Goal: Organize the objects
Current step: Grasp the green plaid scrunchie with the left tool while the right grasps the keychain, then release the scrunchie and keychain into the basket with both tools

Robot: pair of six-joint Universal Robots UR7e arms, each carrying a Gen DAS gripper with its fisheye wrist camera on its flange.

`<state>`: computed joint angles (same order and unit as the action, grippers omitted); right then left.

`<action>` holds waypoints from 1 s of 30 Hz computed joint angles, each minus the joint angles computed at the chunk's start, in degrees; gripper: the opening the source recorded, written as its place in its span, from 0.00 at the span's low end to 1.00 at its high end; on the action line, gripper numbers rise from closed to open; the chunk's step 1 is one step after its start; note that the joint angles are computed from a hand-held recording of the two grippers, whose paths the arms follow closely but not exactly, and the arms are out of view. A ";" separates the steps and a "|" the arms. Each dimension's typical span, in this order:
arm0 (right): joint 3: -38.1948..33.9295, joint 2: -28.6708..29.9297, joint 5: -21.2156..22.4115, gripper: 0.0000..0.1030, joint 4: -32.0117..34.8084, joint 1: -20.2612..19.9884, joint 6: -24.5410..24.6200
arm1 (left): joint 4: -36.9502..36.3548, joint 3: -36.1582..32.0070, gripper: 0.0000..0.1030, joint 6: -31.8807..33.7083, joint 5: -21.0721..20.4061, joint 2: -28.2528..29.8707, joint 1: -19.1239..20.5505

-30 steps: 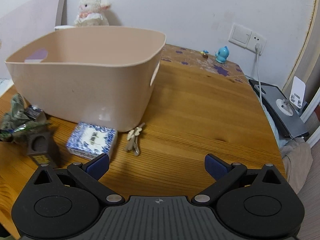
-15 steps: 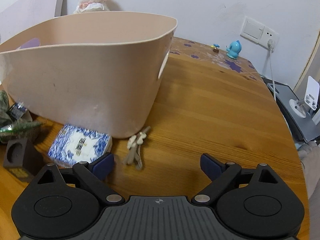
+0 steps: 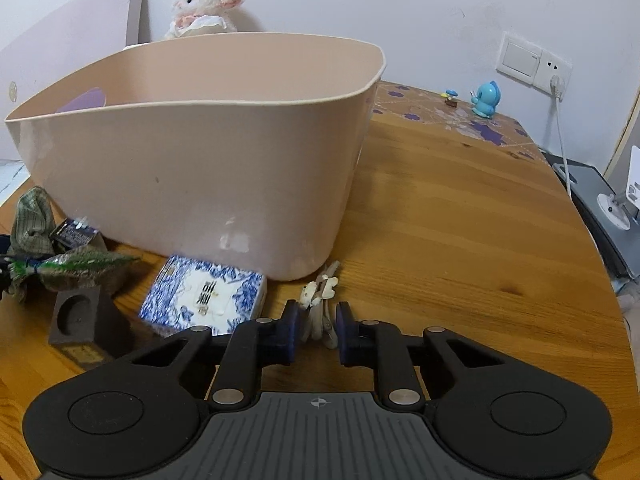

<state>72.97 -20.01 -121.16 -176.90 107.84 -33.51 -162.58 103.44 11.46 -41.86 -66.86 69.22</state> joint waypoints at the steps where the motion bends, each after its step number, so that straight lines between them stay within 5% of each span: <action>1: 0.63 -0.37 -0.01 0.17 -0.15 0.02 0.37 | 0.03 0.22 0.47 -0.11 0.03 -0.20 -0.10; 10: 8.40 -4.84 0.79 0.12 -5.11 0.47 2.14 | 1.79 2.18 0.24 -2.30 -0.17 -2.59 -0.61; 30: 16.10 -10.36 3.79 0.11 -13.57 2.28 1.71 | -2.82 7.90 0.23 -1.42 2.27 -8.53 -4.48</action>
<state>89.07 -30.37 -117.38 -190.47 110.12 -31.80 -165.40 111.34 10.05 -39.59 -75.38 64.74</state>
